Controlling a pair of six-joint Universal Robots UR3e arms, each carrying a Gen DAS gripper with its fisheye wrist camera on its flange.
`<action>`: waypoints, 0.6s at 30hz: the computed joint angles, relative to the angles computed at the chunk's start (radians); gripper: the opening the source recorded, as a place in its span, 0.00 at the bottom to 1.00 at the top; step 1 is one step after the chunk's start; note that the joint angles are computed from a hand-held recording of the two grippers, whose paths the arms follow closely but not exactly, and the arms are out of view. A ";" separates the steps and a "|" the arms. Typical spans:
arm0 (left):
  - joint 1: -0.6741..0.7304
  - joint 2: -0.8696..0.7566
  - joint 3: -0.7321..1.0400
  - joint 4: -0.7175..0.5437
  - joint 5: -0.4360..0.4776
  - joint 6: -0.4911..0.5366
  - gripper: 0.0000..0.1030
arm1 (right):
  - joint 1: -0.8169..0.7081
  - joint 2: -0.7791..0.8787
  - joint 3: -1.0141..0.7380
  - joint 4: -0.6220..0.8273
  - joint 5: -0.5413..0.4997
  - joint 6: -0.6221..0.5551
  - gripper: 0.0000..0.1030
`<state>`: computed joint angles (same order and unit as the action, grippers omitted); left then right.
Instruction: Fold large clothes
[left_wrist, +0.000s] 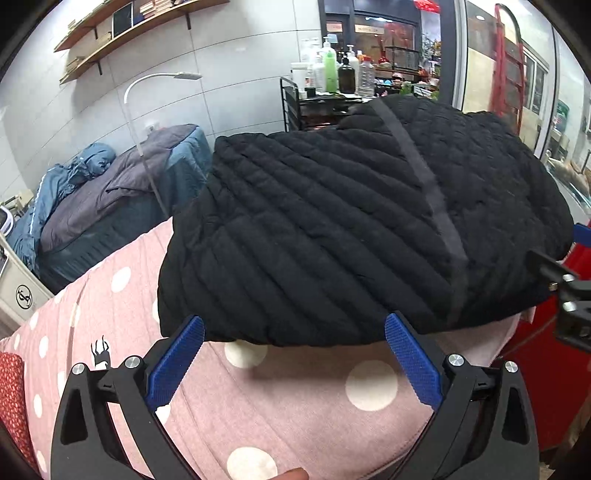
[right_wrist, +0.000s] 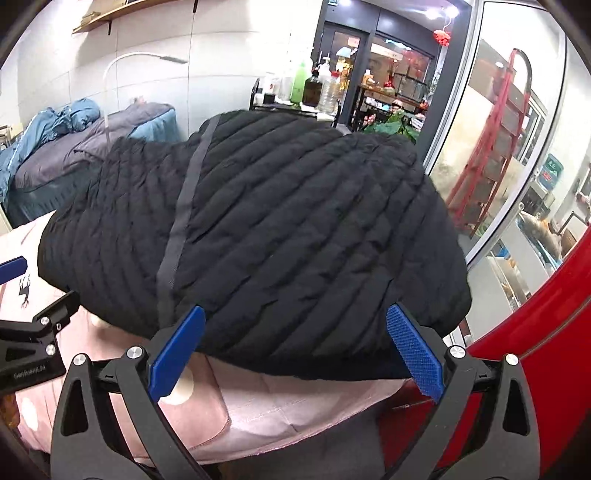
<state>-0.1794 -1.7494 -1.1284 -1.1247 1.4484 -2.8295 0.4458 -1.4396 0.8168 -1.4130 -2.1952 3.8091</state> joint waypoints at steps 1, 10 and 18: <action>-0.004 0.004 -0.006 0.004 0.008 0.002 0.94 | 0.000 -0.002 0.008 0.000 0.005 0.006 0.94; -0.046 0.025 -0.038 -0.019 0.073 0.014 0.94 | -0.019 -0.077 0.119 -0.017 0.038 0.049 0.94; -0.059 0.006 -0.024 -0.041 0.095 0.026 0.94 | -0.042 -0.096 0.165 -0.035 0.064 0.042 0.94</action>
